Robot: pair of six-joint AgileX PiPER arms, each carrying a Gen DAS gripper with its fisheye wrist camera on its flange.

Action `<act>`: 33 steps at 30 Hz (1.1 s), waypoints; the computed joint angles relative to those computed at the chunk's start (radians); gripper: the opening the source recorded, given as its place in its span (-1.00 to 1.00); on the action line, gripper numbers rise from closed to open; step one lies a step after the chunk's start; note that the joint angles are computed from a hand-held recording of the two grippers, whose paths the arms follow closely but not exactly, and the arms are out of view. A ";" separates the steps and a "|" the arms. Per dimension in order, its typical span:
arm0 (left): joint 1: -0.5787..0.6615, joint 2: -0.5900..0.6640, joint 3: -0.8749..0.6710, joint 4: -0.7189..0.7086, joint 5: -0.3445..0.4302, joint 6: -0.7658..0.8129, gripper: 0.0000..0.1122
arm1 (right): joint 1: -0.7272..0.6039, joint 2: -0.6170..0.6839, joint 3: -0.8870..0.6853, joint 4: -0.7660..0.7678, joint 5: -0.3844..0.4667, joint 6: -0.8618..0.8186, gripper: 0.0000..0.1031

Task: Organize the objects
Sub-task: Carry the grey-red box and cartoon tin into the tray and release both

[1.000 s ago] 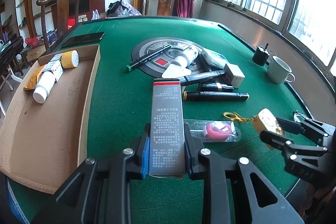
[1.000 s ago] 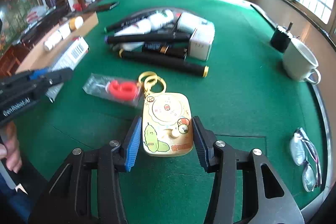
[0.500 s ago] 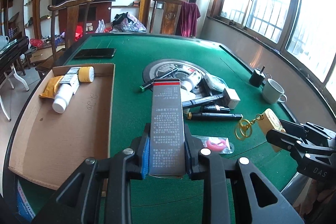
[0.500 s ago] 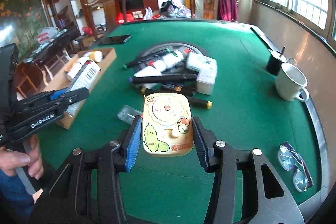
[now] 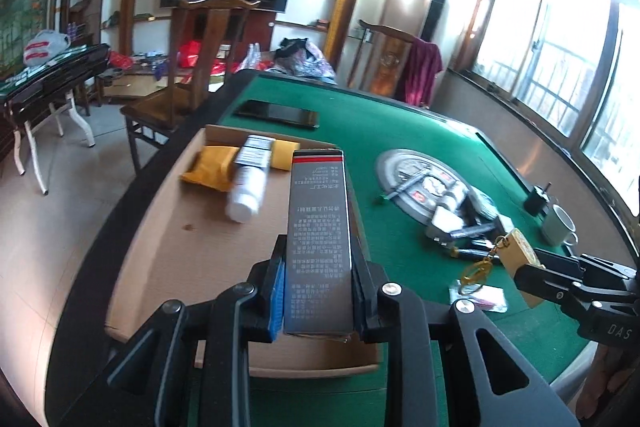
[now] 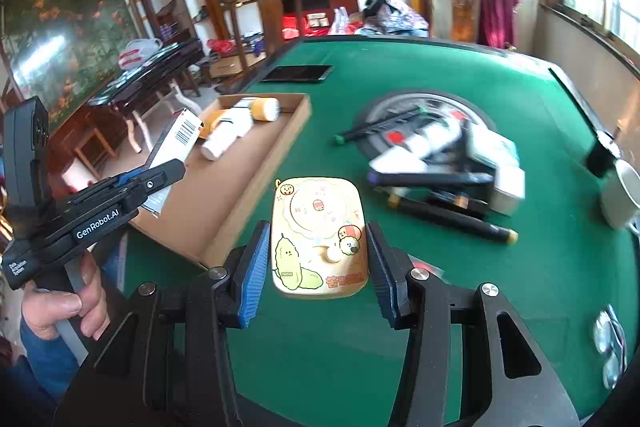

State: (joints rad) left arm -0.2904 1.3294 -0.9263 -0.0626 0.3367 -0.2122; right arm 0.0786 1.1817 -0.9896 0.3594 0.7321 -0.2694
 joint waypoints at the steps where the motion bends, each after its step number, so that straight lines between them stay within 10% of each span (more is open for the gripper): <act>1: 0.026 0.002 0.000 -0.034 0.002 0.041 -0.53 | 0.029 0.020 -0.019 -0.016 -0.003 0.026 -0.09; 12: 0.261 0.153 -0.090 -0.363 0.094 0.455 -0.53 | 0.259 0.358 -0.317 -0.145 -0.011 0.252 -0.09; 33: 0.279 0.485 -0.429 -0.234 0.296 0.328 -0.53 | 0.307 0.910 -0.926 -0.248 0.218 0.496 -0.09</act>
